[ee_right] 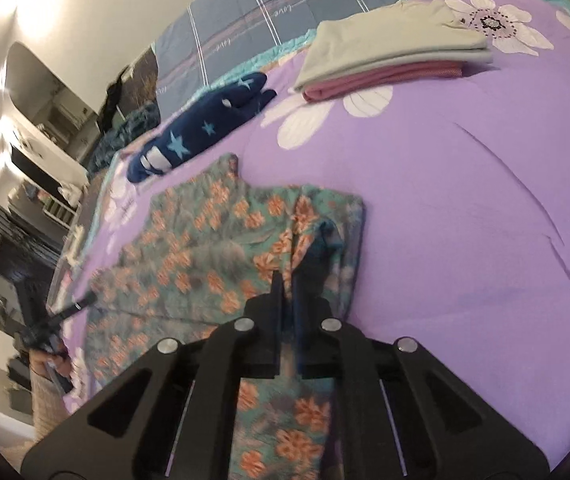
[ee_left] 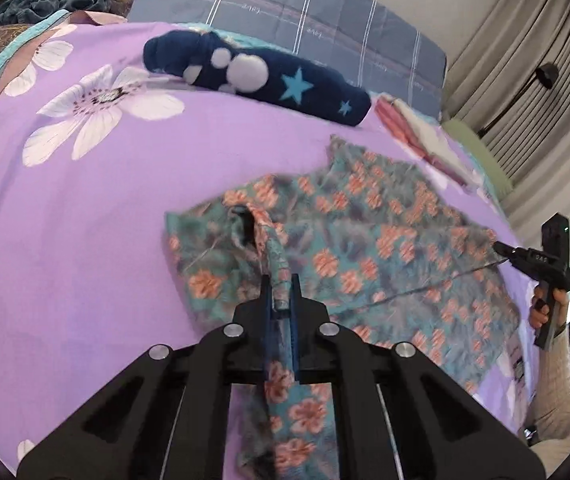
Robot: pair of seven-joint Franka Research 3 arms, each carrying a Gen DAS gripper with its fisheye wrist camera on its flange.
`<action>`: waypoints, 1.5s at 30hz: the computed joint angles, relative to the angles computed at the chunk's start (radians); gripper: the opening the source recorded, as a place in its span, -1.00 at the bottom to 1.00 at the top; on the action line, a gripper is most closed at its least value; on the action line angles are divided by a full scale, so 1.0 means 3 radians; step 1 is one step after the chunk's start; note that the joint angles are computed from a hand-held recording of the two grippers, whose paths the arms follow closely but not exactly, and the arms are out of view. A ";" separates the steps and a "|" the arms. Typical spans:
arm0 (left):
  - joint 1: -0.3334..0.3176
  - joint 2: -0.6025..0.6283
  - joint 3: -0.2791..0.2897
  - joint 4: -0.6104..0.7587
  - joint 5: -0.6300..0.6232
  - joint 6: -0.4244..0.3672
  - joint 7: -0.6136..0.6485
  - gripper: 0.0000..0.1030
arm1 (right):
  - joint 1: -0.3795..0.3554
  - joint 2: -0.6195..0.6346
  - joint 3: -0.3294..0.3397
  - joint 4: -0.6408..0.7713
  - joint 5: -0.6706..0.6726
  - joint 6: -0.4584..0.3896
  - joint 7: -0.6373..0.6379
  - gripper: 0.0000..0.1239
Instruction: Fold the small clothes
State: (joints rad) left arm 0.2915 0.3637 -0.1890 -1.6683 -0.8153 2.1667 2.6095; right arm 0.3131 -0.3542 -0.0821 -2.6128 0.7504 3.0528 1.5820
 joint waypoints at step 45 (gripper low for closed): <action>-0.0133 0.0691 -0.0538 0.0719 0.1314 0.1427 -0.0976 -0.26 | -0.0719 0.0842 0.0227 0.0869 0.0181 -0.0221 -0.0581 -0.57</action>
State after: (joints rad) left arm 0.2516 0.5709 -0.3503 -1.4528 -0.4212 2.5947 2.3166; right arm 0.0974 -0.1015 -0.0141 -2.3520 0.8048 2.9864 1.4075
